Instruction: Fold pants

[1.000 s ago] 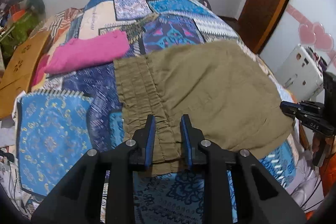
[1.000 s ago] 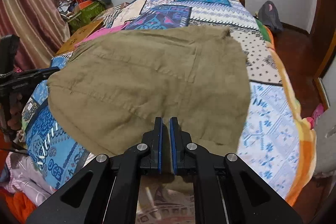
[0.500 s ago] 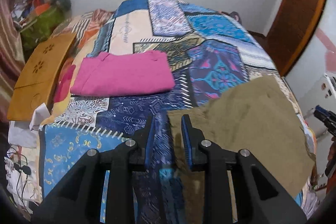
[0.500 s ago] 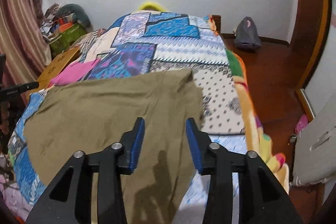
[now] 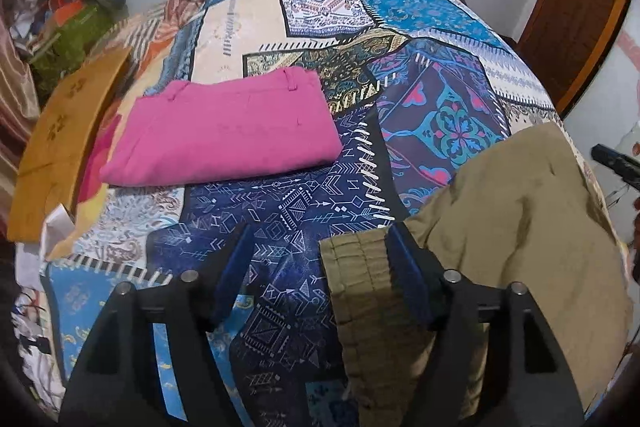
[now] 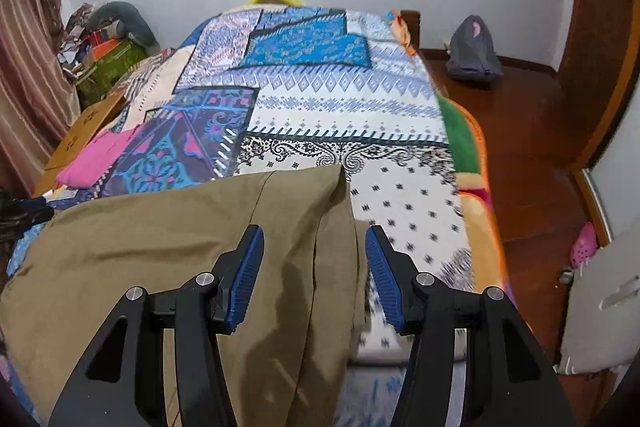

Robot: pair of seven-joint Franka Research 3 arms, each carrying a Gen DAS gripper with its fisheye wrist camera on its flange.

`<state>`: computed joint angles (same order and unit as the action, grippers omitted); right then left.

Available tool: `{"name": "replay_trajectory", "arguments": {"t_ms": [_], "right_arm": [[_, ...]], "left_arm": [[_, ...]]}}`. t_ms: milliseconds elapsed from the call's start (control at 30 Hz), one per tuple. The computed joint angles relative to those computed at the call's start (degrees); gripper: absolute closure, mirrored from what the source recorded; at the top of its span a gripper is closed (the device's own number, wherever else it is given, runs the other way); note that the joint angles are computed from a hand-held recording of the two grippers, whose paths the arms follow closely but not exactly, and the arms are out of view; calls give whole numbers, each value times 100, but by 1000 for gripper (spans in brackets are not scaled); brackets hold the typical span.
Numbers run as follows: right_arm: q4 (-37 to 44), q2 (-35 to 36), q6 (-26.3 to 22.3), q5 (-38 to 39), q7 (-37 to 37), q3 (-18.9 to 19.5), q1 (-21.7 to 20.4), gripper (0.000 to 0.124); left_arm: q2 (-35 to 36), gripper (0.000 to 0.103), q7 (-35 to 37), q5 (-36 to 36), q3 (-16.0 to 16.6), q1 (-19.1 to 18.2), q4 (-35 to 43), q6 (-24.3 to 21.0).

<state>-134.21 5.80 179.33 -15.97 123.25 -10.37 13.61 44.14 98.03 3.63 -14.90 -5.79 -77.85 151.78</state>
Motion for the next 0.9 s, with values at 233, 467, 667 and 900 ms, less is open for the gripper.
{"name": "replay_trajectory", "arguments": {"t_ms": [233,467,667,900], "right_arm": [[767,806,-194,2679,-2484,1991,-1763,75],[1091,1015,-505,3140,-3211,1867,-1584,95],[1091,999,-566,3288,-3296,1253,-961,114],[896,994,-87,1437,-1695,-981,1123,117]], "left_arm": [[220,32,-24,-439,-177,156,236,-303],[140,31,-99,-139,-14,4,39,25],[234,27,-102,-229,-105,93,191,-145],[214,87,295,-638,-307,216,190,-324]]}}
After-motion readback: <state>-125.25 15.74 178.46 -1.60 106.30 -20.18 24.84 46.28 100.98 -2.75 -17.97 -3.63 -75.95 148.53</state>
